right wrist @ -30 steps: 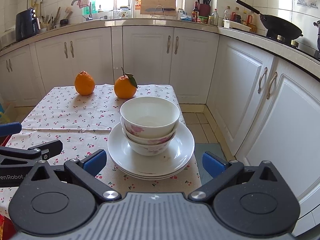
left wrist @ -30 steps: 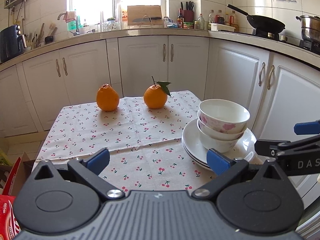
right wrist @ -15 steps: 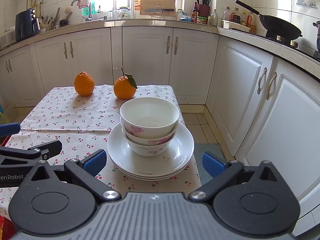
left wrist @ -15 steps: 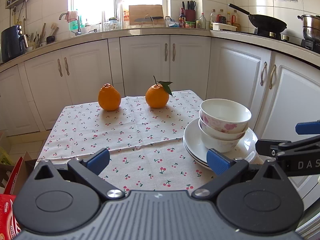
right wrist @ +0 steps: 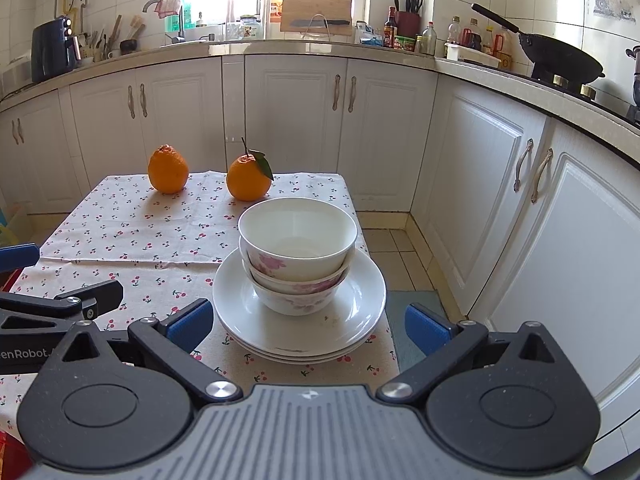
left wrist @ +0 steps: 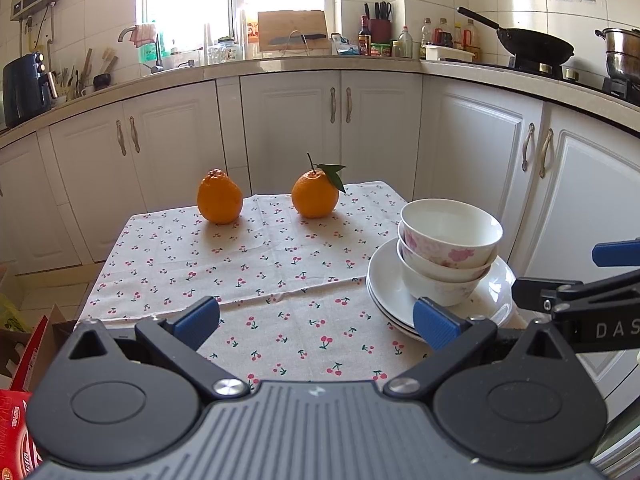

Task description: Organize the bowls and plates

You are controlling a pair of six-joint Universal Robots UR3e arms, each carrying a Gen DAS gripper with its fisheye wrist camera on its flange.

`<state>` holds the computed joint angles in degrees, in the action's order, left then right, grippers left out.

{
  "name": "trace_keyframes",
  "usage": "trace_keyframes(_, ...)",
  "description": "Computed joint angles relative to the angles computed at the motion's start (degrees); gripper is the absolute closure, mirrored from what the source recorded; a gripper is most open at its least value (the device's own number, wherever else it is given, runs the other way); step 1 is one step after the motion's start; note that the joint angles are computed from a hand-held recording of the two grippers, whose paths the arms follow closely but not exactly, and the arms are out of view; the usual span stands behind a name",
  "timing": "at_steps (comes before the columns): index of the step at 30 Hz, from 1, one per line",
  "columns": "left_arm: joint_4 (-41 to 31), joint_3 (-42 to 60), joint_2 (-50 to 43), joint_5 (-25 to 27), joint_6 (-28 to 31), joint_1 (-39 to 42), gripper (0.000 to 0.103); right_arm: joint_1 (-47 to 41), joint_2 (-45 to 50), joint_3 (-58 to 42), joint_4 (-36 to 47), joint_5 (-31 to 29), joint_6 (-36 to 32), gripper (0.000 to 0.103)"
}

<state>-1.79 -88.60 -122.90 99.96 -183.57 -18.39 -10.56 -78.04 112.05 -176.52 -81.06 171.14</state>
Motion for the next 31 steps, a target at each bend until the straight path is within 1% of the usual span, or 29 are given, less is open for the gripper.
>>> trace_keyframes(15,-1.0,0.8,-0.2,0.4,-0.1,-0.2,0.001,0.1,0.1,0.0,0.0,-0.1,0.0,0.000)
trace_keyframes(31,-2.8,2.2,-0.2,1.1,-0.1,-0.5,0.001,-1.0,-0.1,-1.0,1.7,1.6,-0.5,0.000)
